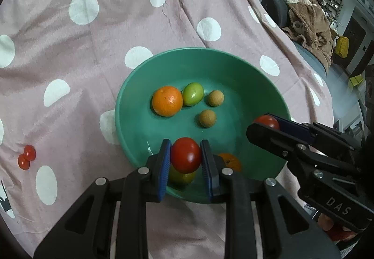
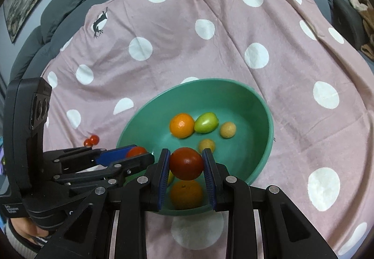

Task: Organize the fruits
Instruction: 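Carry both cherry tomatoes with both tools over the green bowl, then open both tools to drop the cherry tomatoes into the bowl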

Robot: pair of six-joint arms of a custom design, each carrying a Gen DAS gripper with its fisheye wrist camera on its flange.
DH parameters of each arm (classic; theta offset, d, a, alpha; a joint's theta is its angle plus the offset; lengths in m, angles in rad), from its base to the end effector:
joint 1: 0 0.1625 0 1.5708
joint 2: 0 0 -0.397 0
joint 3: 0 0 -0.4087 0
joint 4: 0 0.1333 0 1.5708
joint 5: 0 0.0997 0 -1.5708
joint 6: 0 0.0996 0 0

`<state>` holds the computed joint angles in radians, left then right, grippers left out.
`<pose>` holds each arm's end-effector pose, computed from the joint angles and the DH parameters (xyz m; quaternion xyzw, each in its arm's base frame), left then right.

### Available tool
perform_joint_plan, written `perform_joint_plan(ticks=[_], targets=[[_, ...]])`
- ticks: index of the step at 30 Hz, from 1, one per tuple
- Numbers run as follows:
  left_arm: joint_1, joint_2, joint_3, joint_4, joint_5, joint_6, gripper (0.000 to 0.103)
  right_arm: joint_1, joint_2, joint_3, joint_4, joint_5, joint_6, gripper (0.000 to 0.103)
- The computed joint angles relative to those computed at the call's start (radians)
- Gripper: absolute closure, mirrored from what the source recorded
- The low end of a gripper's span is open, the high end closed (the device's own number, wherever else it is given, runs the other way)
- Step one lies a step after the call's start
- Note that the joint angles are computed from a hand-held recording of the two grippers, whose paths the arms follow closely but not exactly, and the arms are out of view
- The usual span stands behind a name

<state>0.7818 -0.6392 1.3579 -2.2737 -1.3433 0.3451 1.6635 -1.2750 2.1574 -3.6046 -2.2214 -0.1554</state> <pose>-0.4043 -0.6209 0.0316 0.5344 0.8375 -0.0173 0.1124 0.1179 -0.4795 0.2854 -0.0743 -0.8102 0.5072 0.2841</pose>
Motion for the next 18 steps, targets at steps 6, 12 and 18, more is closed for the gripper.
perform_joint_plan(ticks=[6,12,18], targets=[[0.002,0.006,-0.009,0.009,0.005,-0.015,0.078,-0.005,0.000,-0.002,0.011,-0.016,0.016,0.073],[-0.004,-0.012,0.008,-0.012,0.001,-0.026,0.047,0.007,-0.005,0.000,0.021,-0.045,0.037,0.070],[-0.010,-0.071,0.063,-0.045,0.017,-0.048,0.037,0.037,-0.005,0.007,0.003,-0.072,0.030,0.066]])
